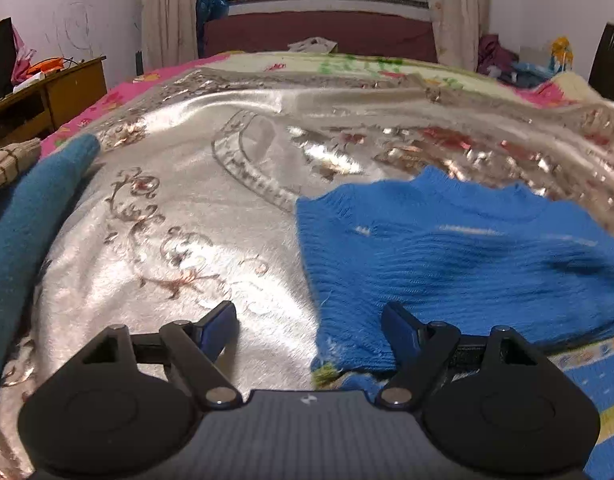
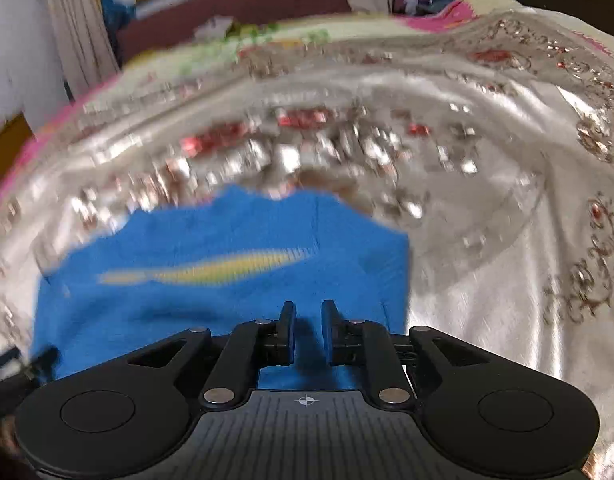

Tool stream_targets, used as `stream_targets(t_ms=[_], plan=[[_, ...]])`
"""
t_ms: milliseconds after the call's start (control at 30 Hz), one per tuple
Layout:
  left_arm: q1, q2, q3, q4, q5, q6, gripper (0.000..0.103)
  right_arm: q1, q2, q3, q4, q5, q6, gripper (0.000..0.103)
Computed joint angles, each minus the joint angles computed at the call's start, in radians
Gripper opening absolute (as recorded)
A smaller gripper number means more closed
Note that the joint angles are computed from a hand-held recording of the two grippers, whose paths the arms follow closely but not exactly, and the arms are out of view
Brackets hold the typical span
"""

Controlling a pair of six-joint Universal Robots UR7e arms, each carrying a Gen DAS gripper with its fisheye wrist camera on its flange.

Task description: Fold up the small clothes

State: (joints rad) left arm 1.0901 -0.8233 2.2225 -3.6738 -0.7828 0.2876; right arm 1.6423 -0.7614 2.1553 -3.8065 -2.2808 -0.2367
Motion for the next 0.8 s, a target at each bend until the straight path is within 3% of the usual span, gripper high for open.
stream_targets(t_ms=[67,167,367,633,800], plan=[[0.003,-0.013,0.004,0.028,-0.001,-0.019,0.088,-0.015,0.002,-0.015,0.086,-0.042,0.036,0.015],[-0.004,-0.039,0.026,0.058,0.011,-0.038,0.088,-0.012,-0.022,0.018,0.061,-0.019,0.068,0.016],[-0.02,-0.078,0.061,0.085,0.017,-0.076,0.087,0.003,-0.091,0.134,-0.044,0.054,0.038,0.016],[-0.068,-0.141,0.148,0.148,0.041,-0.108,0.087,-0.024,-0.166,0.301,-0.08,0.148,0.127,0.021],[-0.078,-0.232,0.198,0.264,0.0,-0.193,0.087,-0.039,-0.193,0.415,-0.126,0.188,0.173,0.021]])
